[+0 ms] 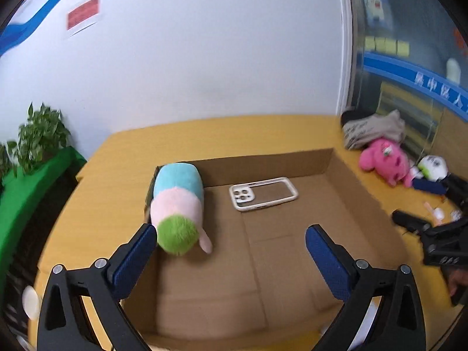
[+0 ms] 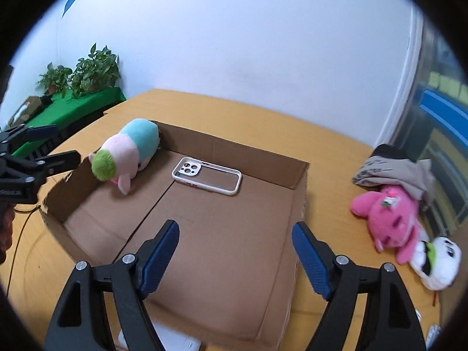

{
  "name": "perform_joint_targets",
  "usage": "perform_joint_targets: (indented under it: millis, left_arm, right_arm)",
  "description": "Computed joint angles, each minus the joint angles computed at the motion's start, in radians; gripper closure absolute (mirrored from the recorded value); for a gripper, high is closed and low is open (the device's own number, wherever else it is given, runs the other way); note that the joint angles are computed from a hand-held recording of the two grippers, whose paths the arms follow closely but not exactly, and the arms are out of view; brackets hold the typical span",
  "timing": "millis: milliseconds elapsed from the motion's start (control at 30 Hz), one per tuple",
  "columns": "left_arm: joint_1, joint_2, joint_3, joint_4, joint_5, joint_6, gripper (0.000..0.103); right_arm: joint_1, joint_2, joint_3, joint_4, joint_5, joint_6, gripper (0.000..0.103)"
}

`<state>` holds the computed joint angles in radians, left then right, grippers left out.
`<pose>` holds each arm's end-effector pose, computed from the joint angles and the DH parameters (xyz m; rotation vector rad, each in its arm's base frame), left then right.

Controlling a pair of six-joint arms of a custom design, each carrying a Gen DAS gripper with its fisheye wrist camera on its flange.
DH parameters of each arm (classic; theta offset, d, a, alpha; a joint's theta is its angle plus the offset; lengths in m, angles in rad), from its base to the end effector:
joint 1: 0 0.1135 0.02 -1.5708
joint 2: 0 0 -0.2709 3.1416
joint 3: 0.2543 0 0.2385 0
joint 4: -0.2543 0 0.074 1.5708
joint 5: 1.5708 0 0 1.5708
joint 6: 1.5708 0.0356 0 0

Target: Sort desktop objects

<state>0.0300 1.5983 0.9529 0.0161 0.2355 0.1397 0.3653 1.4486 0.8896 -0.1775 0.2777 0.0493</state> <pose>0.3358 0.0018 0.2295 0.2507 2.1704 -0.1630 0.2787 0.0962 0.2381 -0.2184 2.2647 -0.1034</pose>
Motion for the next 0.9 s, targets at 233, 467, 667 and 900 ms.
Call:
perform_joint_targets:
  millis: [233,467,667,900]
  left_arm:
    - [0.020,-0.181,-0.180,0.102,0.021,-0.101,0.000]
    - [0.064,-0.307,-0.325,0.218,0.112,-0.141,0.000]
    - [0.090,-0.367,-0.389,0.265,0.137,-0.159,0.000]
    - [0.079,-0.376,-0.453,0.336,0.112,-0.150,0.000]
  right_arm:
    - [0.153,-0.169,-0.096,-0.062,0.100,0.086,0.024]
    - [0.263,-0.234,-0.118,-0.125,0.203,0.155,0.024]
    - [0.284,-0.250,-0.134,-0.139,0.214,0.198,0.023]
    - [0.292,-0.256,-0.156,-0.131,0.220,0.226,0.023]
